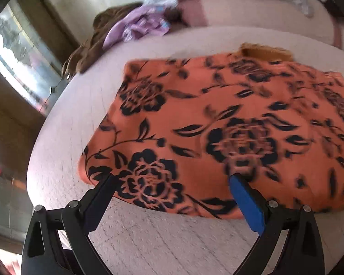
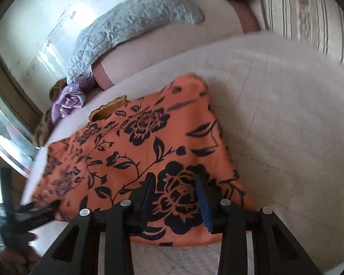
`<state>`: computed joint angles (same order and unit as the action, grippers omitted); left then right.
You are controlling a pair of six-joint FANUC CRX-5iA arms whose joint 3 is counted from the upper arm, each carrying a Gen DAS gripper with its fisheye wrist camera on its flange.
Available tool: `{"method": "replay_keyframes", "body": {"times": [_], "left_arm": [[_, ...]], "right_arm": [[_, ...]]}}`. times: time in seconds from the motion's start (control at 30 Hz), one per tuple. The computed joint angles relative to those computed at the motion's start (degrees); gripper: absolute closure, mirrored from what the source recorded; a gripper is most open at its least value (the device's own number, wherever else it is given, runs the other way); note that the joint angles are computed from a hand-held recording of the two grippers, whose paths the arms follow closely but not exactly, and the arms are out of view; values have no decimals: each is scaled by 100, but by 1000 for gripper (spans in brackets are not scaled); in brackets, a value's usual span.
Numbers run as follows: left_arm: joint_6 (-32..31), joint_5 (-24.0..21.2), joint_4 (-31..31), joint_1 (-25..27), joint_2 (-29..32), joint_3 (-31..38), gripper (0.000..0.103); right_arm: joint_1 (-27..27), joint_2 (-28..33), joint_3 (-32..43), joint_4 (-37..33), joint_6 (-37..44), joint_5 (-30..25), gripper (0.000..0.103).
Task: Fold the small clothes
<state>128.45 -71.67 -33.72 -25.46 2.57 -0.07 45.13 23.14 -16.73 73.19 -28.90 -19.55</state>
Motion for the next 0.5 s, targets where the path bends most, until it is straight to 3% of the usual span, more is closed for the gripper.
{"method": "replay_keyframes", "body": {"times": [0.07,0.13,0.3,0.5], "left_arm": [[37,45,-202,-258,-127,9,3],[138,112,-417,-506,-298,7,3],[225,85,-682,-909,-492,108,3],[260,51,-690,-1049,-518,194,3]], "right_arm": [[69,-38,-78,1001,-503,-567,62],[54,-75,-133,1600,-772,-737,62],[265,-21,52,996,-7,-1098,62],[396,-132,43,979,137,-1414,61]]}}
